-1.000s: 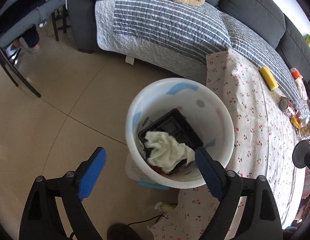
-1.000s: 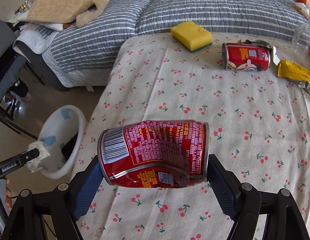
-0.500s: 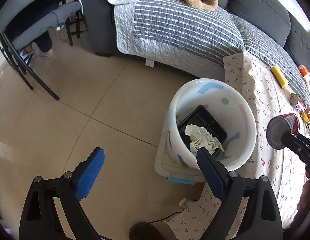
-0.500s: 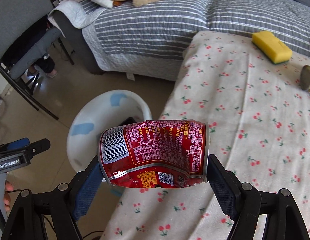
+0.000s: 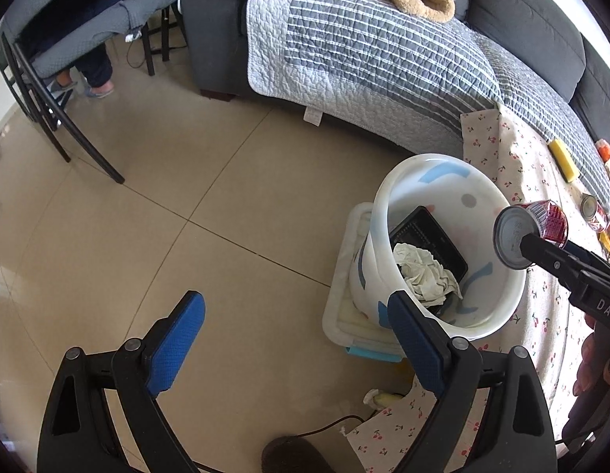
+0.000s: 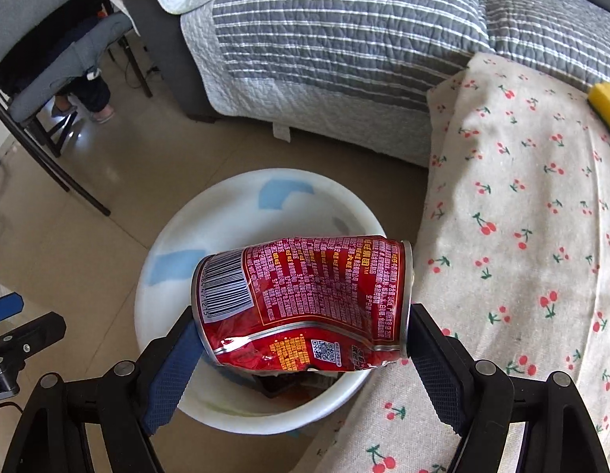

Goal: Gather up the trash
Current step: 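Carry the dented red can over the wastebasket and drop it with the right gripper, then grasp the second red can with the left gripper and lift it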

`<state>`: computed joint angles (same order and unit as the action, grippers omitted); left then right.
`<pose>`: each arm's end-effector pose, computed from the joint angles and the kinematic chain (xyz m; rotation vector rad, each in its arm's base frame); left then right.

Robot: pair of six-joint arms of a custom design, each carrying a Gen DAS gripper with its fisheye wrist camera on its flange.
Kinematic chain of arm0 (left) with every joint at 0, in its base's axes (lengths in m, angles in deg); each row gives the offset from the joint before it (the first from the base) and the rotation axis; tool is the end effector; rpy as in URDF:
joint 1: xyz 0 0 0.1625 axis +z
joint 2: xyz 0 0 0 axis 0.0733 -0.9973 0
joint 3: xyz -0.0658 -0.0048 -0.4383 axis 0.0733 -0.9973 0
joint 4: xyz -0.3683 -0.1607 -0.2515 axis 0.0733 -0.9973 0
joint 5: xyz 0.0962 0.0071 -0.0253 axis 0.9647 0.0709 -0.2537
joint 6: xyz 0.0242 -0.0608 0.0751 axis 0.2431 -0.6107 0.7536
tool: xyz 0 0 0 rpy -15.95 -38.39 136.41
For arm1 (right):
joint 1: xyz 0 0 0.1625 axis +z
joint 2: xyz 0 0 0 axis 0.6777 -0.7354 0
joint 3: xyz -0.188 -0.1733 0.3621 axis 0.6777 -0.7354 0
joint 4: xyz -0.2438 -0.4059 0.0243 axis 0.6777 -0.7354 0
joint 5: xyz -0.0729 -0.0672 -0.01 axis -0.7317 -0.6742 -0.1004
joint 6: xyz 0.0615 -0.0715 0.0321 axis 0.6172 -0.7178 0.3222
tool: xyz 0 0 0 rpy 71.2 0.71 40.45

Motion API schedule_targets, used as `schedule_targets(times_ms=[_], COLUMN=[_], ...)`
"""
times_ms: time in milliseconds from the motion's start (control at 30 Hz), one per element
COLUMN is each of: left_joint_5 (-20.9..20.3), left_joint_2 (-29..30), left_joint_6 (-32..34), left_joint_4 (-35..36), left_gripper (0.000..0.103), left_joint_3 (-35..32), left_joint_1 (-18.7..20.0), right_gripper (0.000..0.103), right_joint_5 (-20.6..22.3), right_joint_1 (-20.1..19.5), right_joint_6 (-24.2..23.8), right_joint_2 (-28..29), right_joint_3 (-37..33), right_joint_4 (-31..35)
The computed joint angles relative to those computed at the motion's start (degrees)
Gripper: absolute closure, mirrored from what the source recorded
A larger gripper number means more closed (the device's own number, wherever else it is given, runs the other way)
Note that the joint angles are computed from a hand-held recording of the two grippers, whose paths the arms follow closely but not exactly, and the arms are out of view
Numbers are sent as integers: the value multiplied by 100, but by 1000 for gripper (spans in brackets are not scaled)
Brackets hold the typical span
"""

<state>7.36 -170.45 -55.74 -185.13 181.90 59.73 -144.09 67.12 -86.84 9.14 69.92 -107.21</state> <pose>-0.0083 -0.4835 0.2302 0.1782 2.3772 -0.5111 0.2553 -0.4854 0.0006 0.3577 -2.5024 0.6063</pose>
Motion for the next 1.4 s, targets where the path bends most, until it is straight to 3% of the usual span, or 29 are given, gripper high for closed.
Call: schedule_targets(times_ms=[300,500,1067,1400], left_joint_5=[114,71,-266,-449], left_joint_2=[55,132,856,1593], left_joint_6=[-79,-187,-592,-725], left_joint_4=[83,145,96,-134], left_gripper=[7,7,3,0], left_joint_3=[9,18,-27,-236], left_joint_1=[-91,-290,-1382,-1917], right_gripper=[10,7,4,1], right_joint_5=[195,-77,-848,-897], right_joint_1=[-76,-40,-389,-890], right_joint_6=[221,102,74,-139], right_joint_2=[-319,-875,-3445,-4943], right_joint_3=[127,524,1916,2499], right_joint_4=[49,51,714,990])
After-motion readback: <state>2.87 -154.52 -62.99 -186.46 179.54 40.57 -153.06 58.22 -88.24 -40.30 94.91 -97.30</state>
